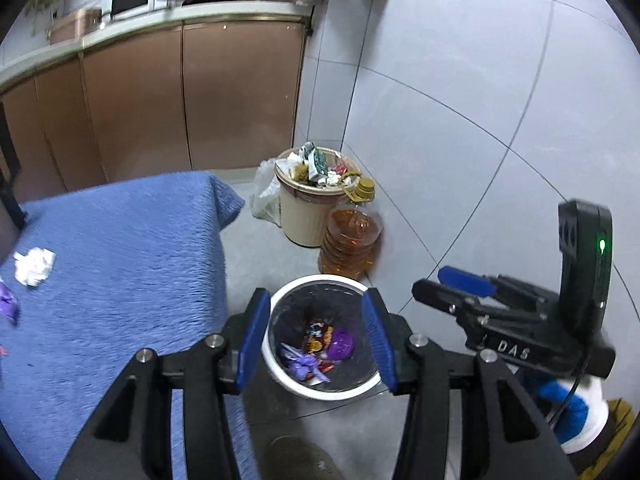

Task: Collect trash
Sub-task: 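Carry both purple wrappers over the steel bin and open both tools, then return both tools to the table toward the carton and tissue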

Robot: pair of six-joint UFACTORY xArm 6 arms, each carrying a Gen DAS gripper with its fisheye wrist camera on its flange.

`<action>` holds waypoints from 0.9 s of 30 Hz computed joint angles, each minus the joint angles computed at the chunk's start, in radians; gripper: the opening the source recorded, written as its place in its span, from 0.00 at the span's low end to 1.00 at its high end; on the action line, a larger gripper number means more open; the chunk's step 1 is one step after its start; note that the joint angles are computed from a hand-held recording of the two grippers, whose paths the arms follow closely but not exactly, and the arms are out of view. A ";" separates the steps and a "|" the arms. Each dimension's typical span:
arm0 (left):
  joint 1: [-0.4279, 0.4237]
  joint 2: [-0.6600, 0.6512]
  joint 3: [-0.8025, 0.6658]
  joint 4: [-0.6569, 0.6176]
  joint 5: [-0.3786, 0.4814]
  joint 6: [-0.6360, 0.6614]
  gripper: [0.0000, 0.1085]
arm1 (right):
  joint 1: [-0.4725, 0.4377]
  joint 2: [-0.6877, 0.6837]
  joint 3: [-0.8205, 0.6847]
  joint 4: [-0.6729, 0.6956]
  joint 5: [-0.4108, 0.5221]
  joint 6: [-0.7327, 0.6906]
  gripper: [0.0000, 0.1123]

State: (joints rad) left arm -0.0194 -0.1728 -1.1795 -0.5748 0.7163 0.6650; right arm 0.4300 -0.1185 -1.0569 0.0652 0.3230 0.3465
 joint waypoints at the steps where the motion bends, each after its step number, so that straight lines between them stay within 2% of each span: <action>1: 0.003 -0.016 0.010 -0.001 0.000 0.006 0.42 | 0.007 -0.004 -0.003 -0.016 0.001 0.013 0.44; 6: 0.039 -0.100 0.057 -0.008 0.002 0.041 0.42 | 0.045 -0.018 -0.031 -0.084 0.015 0.057 0.44; 14: 0.142 -0.195 0.097 -0.052 0.048 0.075 0.42 | 0.113 -0.017 -0.118 -0.182 0.054 0.096 0.44; 20: 0.256 -0.256 0.134 -0.099 0.071 0.113 0.42 | 0.169 0.018 -0.214 -0.237 0.093 0.103 0.46; 25: 0.373 -0.260 0.136 -0.147 0.096 0.151 0.42 | 0.215 0.078 -0.317 -0.256 0.133 0.085 0.47; 27: 0.426 -0.247 0.128 -0.162 0.102 0.169 0.45 | 0.233 0.115 -0.372 -0.250 0.148 0.069 0.48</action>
State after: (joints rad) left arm 0.4066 -0.4197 -1.0517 -0.7369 0.8182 0.8343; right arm 0.6634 -0.0039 -1.4286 -0.1851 0.4714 0.4153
